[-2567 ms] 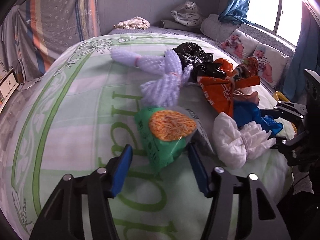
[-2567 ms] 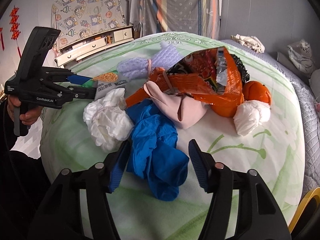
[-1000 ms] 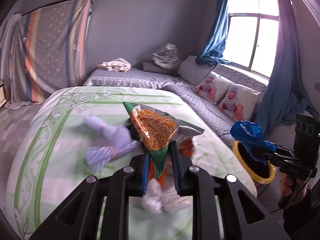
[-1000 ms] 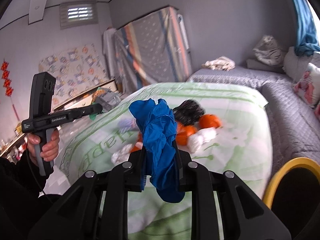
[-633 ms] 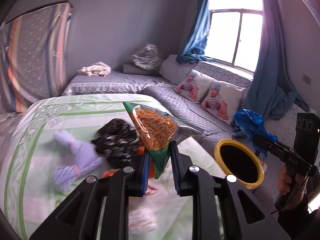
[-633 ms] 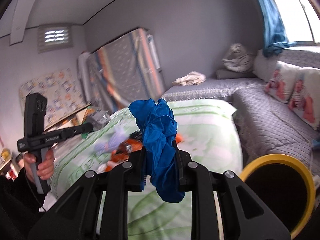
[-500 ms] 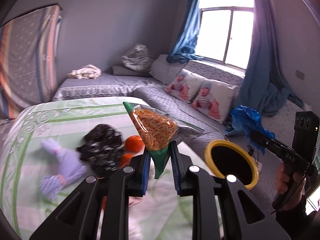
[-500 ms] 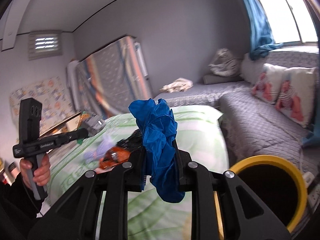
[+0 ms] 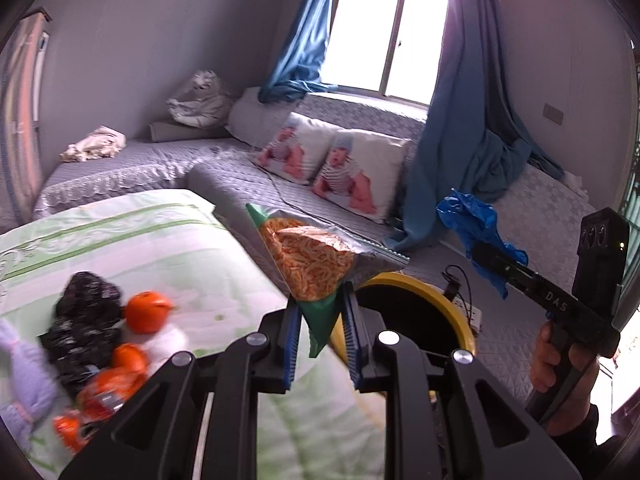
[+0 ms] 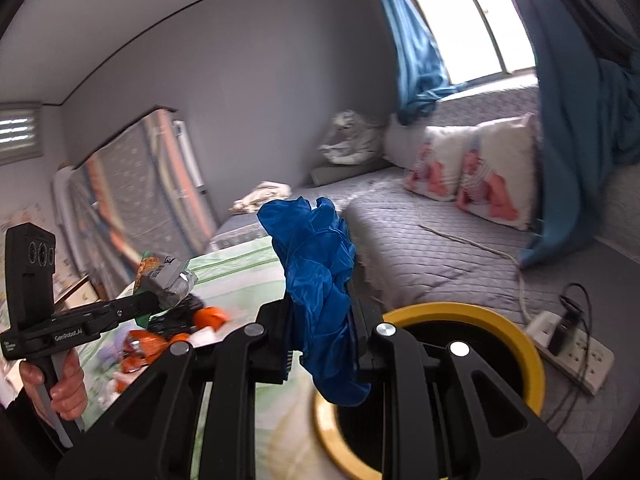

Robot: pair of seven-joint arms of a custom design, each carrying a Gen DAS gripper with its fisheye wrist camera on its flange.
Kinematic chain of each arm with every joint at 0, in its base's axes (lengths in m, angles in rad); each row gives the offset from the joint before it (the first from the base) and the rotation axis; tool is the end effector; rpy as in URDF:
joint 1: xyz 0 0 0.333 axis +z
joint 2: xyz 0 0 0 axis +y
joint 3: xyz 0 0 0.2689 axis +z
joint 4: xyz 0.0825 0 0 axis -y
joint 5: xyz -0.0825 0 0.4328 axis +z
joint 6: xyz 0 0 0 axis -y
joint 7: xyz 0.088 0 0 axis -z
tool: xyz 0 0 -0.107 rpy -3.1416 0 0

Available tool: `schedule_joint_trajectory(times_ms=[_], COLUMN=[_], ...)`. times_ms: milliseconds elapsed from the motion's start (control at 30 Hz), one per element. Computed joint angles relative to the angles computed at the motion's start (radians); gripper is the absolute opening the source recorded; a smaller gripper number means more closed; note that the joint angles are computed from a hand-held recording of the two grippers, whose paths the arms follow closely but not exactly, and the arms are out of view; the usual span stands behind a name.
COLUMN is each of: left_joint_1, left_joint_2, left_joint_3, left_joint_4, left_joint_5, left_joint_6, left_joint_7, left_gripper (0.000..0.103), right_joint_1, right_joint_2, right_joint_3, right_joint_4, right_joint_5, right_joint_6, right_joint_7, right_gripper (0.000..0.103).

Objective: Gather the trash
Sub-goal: 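Carry the snack bag and blue glove with both tools over the yellow bin, then open both tools to drop the snack bag and glove into the bin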

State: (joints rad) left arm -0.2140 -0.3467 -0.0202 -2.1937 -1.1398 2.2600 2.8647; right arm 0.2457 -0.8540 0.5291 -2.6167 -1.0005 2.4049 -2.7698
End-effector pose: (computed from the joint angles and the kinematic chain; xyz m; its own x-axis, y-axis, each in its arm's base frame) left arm 0.5321 -0.1525 0.5273 -0.8518 -0.4878 0.1910 -0.3910 0.3495 -0.8514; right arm 0.3257 0.3040 0.4974 -0.3279 -0.8934 -0.3073 -0.1832 0.3792 -0.9070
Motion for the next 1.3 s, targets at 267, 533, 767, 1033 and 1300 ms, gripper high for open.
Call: schedule_joint_trajectory(times_ms=[267,533,767,1033,1300], left_joint_1=[-0.037,-0.060,-0.070,-0.071,-0.063], left_joint_2=[0.074,0.131,0.192,0.228,0.238], left_joint_3=[-0.062,-0.106,-0.136,-0.161,-0.165], left_joint_4=[0.046,0.072,0.104,0.123,0.124], left_joint_5=[0.042,0.084,0.131,0.155,0.147], left_joint_6=[-0.004,0.003,0.008,0.002,0.009], left_joint_7=[-0.041,-0.068,-0.116,-0.151,-0.182], left_gripper=[0.019,0.019,0.019,0.024,0.055], right_joint_1=[0.032,0.039,0.027,0.014,0.013], right_joint_2=[-0.078,-0.104,-0.135,-0.147,-0.160], right_joint_3=[-0.031,-0.059,-0.078,-0.076,-0.064], right_joint_4=[-0.089,-0.158,-0.228,-0.263,-0.281], right_joint_5=[0.082,0.163,0.219,0.271,0.310], right_joint_6=[-0.050,-0.035,0.012,0.044,0.023], right_joint_7=[0.028,0.042,0.052,0.056,0.074], right_gripper=[0.019,0.020,0.020,0.023,0.046])
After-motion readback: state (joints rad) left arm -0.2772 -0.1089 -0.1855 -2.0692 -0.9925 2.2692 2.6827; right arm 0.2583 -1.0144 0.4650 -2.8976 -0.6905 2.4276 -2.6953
